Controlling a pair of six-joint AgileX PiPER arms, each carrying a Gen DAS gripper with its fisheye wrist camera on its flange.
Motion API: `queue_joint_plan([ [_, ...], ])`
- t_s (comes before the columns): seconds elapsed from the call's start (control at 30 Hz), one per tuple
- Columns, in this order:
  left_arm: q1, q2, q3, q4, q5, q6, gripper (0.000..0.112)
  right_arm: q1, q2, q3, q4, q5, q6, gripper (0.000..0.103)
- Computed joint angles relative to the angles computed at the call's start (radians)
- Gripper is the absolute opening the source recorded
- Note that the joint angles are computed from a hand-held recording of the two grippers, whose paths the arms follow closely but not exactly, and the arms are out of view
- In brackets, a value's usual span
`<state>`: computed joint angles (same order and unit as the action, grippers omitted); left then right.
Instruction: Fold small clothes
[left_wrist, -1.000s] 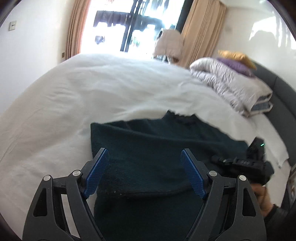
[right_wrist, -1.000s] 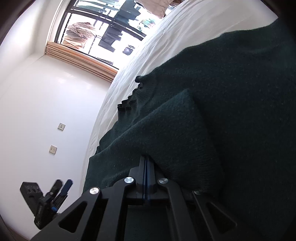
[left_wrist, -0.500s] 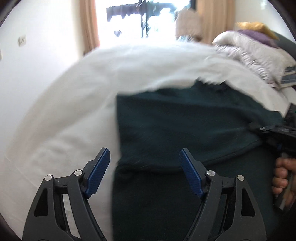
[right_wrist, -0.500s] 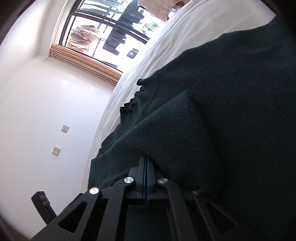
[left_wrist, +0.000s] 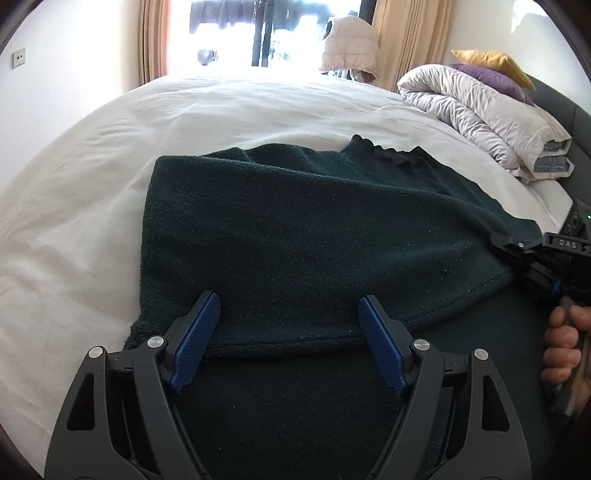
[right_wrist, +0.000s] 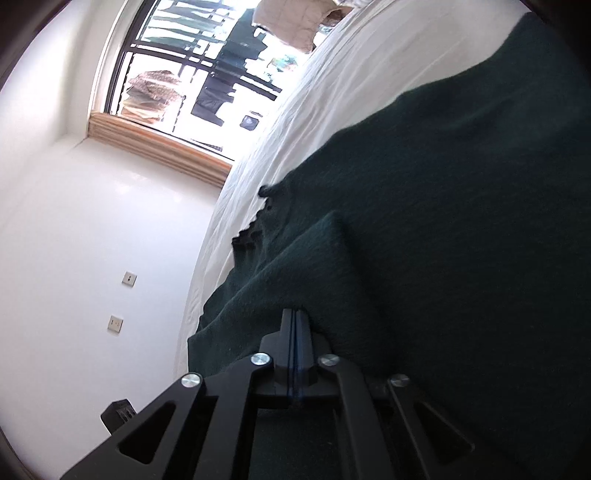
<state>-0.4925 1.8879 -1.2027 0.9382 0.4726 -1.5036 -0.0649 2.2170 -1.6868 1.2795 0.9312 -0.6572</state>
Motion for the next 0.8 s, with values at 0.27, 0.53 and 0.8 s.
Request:
queue_joint_plan([
  [0.27, -0.016, -0.003, 0.004, 0.02, 0.026, -0.018, 0.077, -0.448, -0.214, 0.204, 0.152, 0.071, -0.115, 0.084],
  [0.53, -0.011, 0.015, -0.021, 0.004, 0.026, 0.001, 0.077, -0.875, -0.081, 0.071, 0.033, 0.12, 0.205, 0.057],
  [0.8, -0.003, 0.011, -0.021, -0.008, 0.017, 0.014, 0.077, -0.824, -0.066, 0.01, -0.035, 0.098, 0.307, 0.065],
])
